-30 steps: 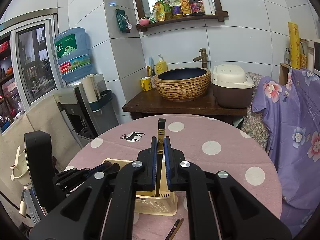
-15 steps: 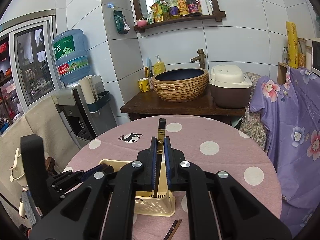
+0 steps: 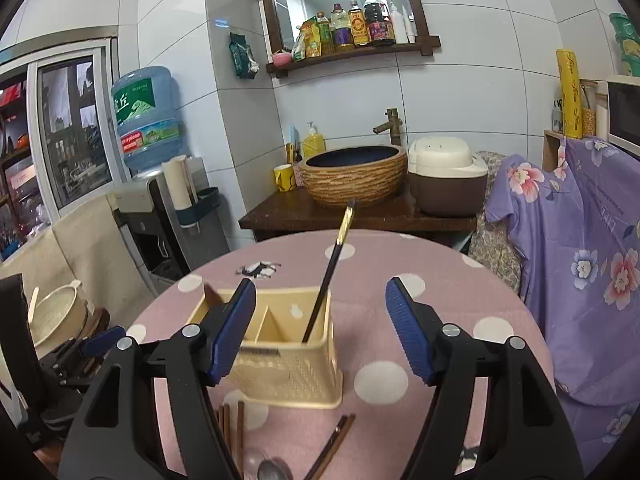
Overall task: Organize utensils
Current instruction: 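Open both tools to release the utensils into the holder, then grasp a wooden chopstick with left tool while right tool grasps another chopstick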
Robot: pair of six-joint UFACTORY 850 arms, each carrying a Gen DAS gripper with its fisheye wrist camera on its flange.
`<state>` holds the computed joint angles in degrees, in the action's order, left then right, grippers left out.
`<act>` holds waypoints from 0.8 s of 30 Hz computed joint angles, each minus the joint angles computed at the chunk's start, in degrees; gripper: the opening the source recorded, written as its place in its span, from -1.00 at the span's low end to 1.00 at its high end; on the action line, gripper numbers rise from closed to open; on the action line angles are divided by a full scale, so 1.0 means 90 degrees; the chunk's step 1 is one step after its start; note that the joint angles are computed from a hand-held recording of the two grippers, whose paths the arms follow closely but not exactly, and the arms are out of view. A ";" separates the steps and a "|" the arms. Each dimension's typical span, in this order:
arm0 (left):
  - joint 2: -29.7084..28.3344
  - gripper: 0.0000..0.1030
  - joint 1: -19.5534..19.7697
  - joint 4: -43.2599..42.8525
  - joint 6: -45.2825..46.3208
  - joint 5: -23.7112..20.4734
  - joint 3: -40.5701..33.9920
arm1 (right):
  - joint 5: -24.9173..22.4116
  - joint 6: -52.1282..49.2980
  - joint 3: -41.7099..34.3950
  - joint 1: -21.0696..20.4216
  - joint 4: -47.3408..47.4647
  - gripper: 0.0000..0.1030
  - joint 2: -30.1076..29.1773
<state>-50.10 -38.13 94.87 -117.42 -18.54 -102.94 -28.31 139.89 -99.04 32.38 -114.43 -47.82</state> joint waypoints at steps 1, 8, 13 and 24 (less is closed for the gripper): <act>0.0056 0.70 0.0011 0.0117 -0.0202 0.0038 0.0152 | -0.0004 -0.0012 0.0099 0.0023 0.0050 0.32 0.0022; 0.0111 0.68 -0.0047 -0.0317 -0.0152 -0.0053 0.0795 | 0.0318 -0.0901 0.0362 0.0120 0.1290 0.32 -0.0194; 0.0042 0.61 -0.0066 -0.0783 0.0067 0.0055 0.0997 | 0.0867 -0.1337 0.0302 0.0086 0.2157 0.32 -0.0489; -0.0138 0.17 -0.0095 -0.1990 0.1070 0.0417 0.1090 | 0.1163 -0.2743 0.0002 0.0126 0.4002 0.26 -0.1021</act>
<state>-51.35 -38.98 76.96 -107.79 -14.78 -93.13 -17.84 115.20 -99.02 33.51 -78.41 -57.01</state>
